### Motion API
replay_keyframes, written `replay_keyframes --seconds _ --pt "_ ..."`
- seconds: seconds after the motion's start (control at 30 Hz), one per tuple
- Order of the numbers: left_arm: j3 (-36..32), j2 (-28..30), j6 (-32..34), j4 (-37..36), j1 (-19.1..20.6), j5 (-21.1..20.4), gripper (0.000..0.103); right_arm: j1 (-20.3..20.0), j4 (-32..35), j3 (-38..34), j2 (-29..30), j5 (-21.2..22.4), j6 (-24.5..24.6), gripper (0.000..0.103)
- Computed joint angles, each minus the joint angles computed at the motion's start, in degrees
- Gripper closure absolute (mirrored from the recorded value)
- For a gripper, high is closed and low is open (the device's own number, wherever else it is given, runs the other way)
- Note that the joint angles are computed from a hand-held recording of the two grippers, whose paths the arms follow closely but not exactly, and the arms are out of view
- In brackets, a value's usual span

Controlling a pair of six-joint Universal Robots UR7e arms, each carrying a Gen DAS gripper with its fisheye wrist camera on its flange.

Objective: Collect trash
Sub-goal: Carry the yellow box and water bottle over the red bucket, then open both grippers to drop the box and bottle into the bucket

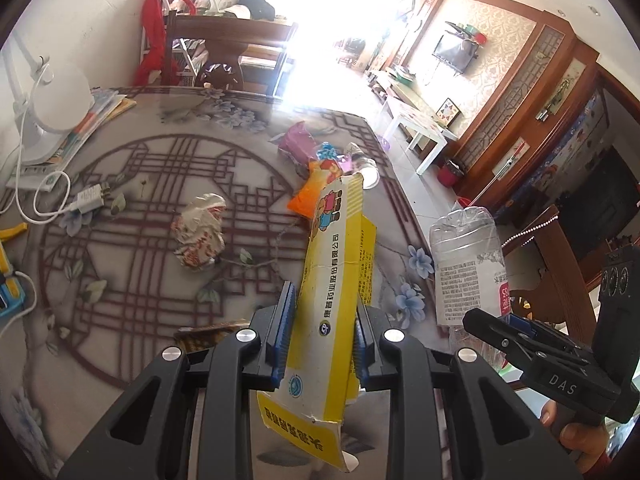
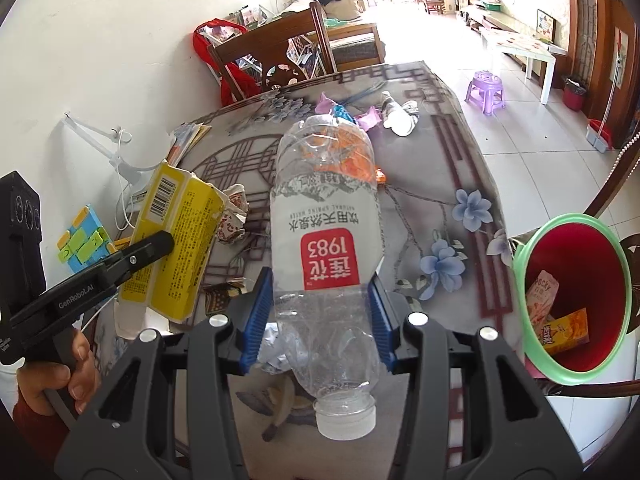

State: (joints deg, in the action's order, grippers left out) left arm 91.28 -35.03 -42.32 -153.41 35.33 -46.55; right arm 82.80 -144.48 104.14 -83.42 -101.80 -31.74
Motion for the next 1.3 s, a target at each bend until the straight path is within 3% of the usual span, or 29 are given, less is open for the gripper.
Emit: replay_keyframes --seconds 0.5,0.87,0.9,0.93,0.97,1.13,1.3 --pt "-14.4 11.4 3.3 4.4 -2.5 -3.2 0.080 -8.7 3.3 -2.9 -5.0 3.8 -1.9 0.059" --pt "-28.1 20.4 8.0 11.0 -3.0 -6.9 0.080 -15.4 -0.7 -10.0 -2.1 -0.1 0.1 0.058" --pt "-29.7 21.3 8.6 11.8 -2.9 -7.5 0.080 -15.5 -1.0 -10.9 -1.4 -1.0 0.7 0.052" --pt "-31.9 22.6 9.5 12.9 -2.8 -8.4 0.080 -15.8 -1.8 -11.9 -0.8 -1.9 1.5 0.033" --pt "-33.4 23.6 10.2 13.6 -2.7 -9.0 0.080 -16.3 -3.7 -12.2 -0.6 -1.7 2.4 0.027" --pt "-44.7 30.3 15.4 17.5 -2.4 -12.6 0.080 -18.1 -5.7 -13.0 -2.0 0.4 3.4 0.026" --pt "-61.6 39.9 20.5 24.7 -2.3 -15.4 0.080 -19.8 -7.9 -11.2 -4.6 0.3 5.0 0.026"
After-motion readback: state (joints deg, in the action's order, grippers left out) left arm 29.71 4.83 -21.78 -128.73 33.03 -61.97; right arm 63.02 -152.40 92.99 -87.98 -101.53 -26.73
